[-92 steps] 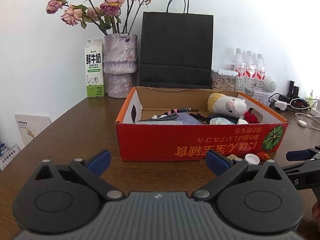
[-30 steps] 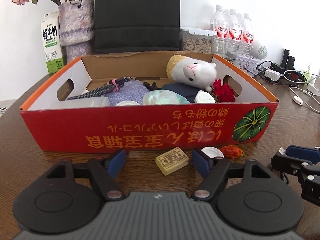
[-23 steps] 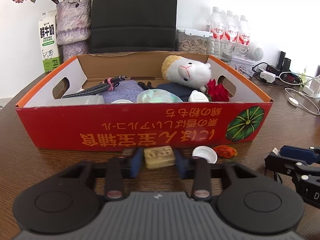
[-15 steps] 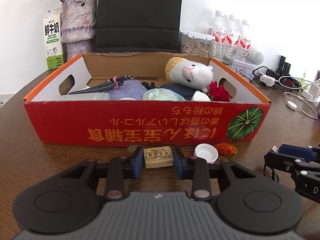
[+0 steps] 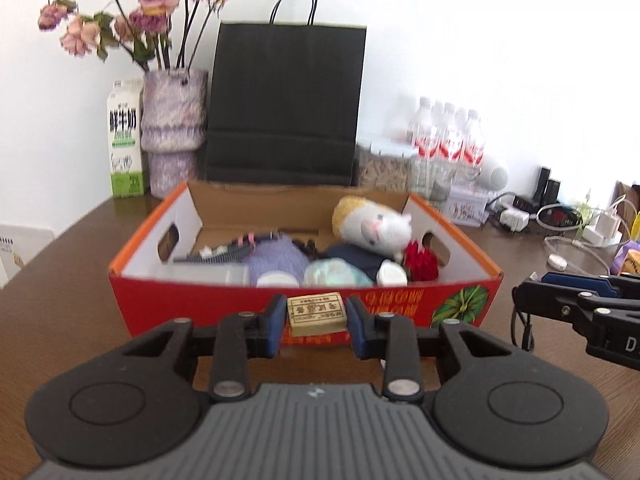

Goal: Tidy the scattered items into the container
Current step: 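Lift the USB cable with the right gripper while the left grasps the beige block, then carry the USB cable and beige block into the box and open both grippers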

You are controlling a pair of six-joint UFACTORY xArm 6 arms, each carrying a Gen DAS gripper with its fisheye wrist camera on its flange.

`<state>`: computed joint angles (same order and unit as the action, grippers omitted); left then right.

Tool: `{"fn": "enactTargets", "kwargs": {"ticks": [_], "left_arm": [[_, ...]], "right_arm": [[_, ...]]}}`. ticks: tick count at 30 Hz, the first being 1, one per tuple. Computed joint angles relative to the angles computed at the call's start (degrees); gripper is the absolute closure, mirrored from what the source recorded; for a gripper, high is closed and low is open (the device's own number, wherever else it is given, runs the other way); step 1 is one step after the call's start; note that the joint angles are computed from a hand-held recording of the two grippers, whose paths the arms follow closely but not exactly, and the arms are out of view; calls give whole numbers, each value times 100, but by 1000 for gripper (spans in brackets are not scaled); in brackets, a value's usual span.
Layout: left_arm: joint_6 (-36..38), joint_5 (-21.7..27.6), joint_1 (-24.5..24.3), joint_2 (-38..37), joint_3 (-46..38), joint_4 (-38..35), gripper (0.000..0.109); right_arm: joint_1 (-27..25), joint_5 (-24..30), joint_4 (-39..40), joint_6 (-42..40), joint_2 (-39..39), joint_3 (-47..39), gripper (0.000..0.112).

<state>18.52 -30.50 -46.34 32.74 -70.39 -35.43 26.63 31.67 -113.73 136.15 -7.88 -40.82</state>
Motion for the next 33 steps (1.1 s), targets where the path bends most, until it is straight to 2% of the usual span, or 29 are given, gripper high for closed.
{"fn": "enactTargets", "kwargs": {"ticks": [8,16,22,28,33], "left_arm": [[-275,-119,308,-21,-325,572,75],[-723,57,722,394,-1041,1117,75],[-1000,374,964,857,-1633,1433,75],[-277,631,987,1312,-2273,861,75],[827,676,809,1662,-2717,-160,75]], "right_arm": [[-127,31,293,-727,314,-862,80],[-386,-327,268,-742,1382,-2132,80],[-568,-646,562,-1058,2253,-2982,80],[-715,-848,769,-1327,2860,-3512,80],[-691,-679,902,-1627,3052,-3548,80]]}}
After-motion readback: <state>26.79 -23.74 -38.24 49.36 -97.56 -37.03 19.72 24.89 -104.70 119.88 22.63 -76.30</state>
